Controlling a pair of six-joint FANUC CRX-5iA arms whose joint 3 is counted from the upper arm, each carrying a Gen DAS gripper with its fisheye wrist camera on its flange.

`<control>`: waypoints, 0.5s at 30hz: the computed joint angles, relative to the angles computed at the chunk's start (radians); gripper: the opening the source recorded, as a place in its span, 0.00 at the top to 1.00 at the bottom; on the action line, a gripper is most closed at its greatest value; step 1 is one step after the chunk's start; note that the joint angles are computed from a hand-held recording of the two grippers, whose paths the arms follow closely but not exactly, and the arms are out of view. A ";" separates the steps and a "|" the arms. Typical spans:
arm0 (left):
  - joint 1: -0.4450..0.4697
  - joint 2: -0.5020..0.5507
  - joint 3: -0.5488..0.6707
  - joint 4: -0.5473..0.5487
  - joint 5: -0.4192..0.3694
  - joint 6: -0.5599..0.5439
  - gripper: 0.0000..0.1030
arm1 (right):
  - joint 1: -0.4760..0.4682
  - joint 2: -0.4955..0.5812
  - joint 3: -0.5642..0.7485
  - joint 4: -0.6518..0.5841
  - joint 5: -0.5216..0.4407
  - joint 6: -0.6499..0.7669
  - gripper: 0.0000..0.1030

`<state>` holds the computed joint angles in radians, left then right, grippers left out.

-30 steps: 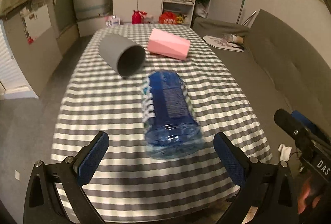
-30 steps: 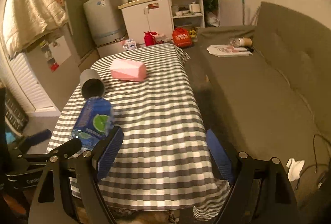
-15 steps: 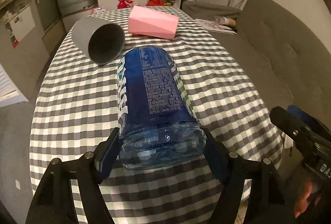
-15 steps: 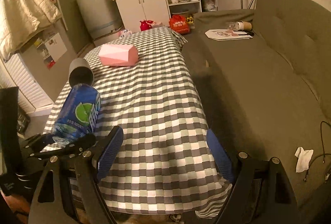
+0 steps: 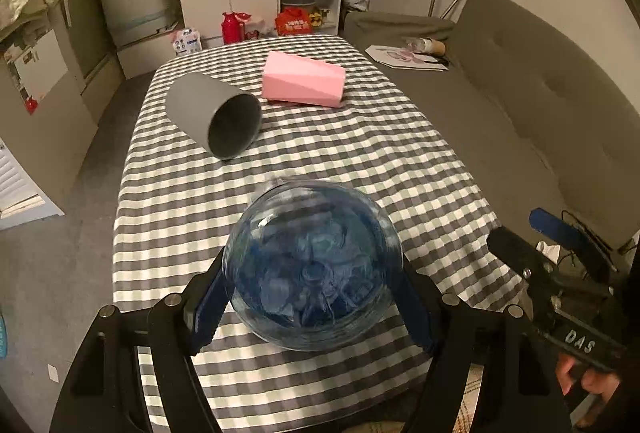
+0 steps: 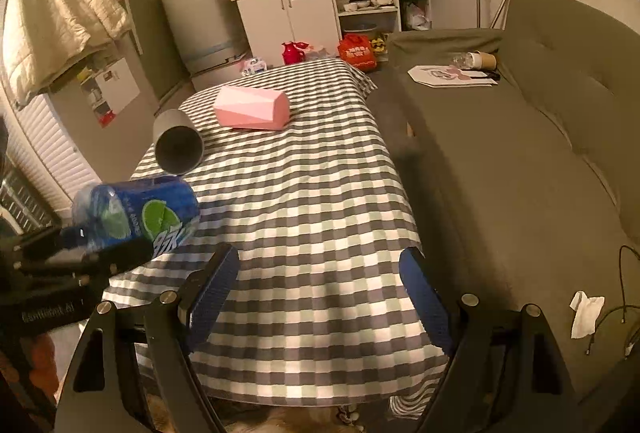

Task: Flip cup upside down
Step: 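Lift the bottle with the left gripper and rotate it base-down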

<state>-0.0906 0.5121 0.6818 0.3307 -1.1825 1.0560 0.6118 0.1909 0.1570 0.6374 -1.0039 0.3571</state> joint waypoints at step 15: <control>-0.010 0.253 0.446 -0.043 -0.218 0.089 0.29 | 0.002 0.001 0.002 -0.019 0.008 -0.006 0.20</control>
<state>-0.1007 0.7655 1.1276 0.2877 -1.4006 1.1448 0.6139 0.1914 0.1585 0.6184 -0.9963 0.3514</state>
